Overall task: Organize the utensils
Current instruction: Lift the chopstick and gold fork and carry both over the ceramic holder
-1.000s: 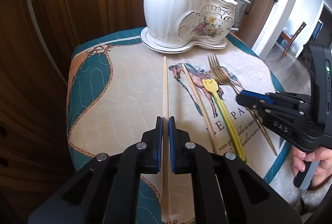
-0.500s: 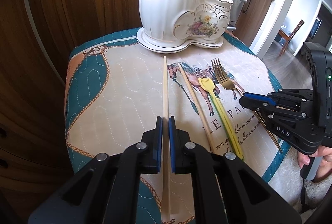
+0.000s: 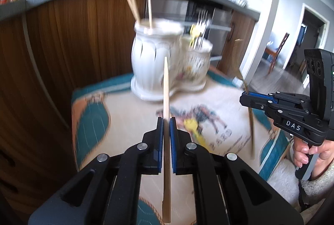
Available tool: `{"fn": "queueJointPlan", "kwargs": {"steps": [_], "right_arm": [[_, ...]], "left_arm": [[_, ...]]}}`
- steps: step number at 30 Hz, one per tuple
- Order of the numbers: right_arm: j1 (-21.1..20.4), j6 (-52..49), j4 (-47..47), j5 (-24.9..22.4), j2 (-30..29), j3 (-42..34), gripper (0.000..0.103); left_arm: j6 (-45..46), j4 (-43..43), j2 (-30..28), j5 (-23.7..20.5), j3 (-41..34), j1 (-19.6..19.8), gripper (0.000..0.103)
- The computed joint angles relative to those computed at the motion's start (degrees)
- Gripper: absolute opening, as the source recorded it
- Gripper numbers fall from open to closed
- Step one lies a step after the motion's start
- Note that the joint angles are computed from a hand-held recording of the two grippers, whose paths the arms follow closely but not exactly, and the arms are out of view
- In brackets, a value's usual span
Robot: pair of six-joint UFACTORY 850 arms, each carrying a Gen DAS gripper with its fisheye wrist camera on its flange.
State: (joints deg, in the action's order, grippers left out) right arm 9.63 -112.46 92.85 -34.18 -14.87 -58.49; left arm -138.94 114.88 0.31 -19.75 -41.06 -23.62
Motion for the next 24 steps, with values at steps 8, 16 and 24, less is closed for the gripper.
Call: {"fn": "queueJointPlan", "kwargs": {"steps": [8,16,24], "right_arm": [[0.13,-13.86,17.08,-3.53,1.35,0.35,0.007],[1.06,-10.12,17.73,-3.55,-2.2,-6.71,0.007],[1.4,-12.18,23.02,-4.26,-4.19,-11.79,0.007]], "left_arm": [[-9.3,11.48,0.58,-3.09,-2.2,1.33,0.006],[-21.45,26.85,-1.36,-6.79,-7.34,3.54,0.006],[-37.55,43.39,-5.98,-11.82,-13.07,7.36,0.006]]}}
